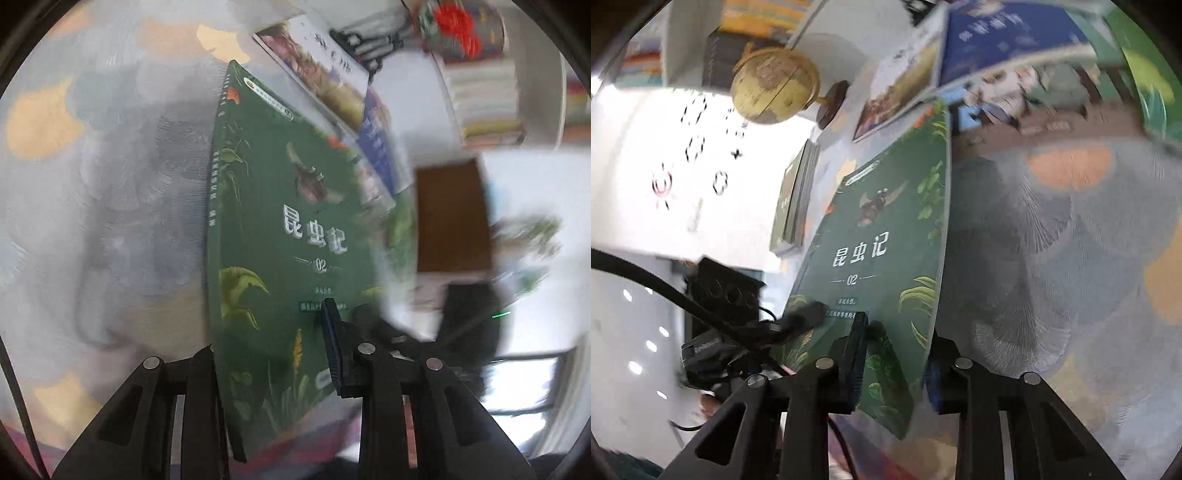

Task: Organize books
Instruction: 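Lift the beetle book with both tools and carry it to the stack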

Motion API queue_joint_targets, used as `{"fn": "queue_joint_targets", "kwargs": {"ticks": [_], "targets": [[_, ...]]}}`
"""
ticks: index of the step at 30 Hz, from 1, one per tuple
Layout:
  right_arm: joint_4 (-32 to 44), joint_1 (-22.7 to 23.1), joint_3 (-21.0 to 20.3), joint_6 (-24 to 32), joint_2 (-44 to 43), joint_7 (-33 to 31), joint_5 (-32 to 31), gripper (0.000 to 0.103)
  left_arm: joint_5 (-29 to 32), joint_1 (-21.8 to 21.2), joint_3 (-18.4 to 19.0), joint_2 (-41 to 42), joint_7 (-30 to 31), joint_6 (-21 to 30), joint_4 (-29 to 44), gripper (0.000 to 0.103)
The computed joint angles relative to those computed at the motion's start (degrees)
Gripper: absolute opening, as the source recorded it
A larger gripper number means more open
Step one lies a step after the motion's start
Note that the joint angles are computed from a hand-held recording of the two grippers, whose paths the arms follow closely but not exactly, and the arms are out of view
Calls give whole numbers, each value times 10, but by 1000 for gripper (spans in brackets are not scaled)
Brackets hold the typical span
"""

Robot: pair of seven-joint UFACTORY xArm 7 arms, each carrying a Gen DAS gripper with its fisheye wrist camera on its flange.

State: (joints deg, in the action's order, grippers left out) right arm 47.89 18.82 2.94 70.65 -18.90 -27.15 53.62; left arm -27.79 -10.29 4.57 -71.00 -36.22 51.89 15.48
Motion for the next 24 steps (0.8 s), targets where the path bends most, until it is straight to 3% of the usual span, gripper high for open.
{"fn": "queue_joint_targets", "kwargs": {"ticks": [4, 8, 12, 15, 24], "targets": [[-3, 20, 36, -55, -39, -28, -67, 26, 53, 5, -41, 38, -4, 44, 47, 34], [-22, 48, 35, -84, -80, -57, -94, 26, 105, 7, -66, 47, 8, 86, 89, 35], [-32, 70, 34, -107, -107, -75, -121, 26, 132, 7, -64, 52, 31, 111, 112, 34], [-34, 84, 35, -125, -121, -71, -130, 26, 139, 10, -64, 42, 45, 104, 118, 34], [-16, 116, 59, -173, -143, -16, -162, 26, 146, 28, -20, 10, 111, 120, 145, 34]]}}
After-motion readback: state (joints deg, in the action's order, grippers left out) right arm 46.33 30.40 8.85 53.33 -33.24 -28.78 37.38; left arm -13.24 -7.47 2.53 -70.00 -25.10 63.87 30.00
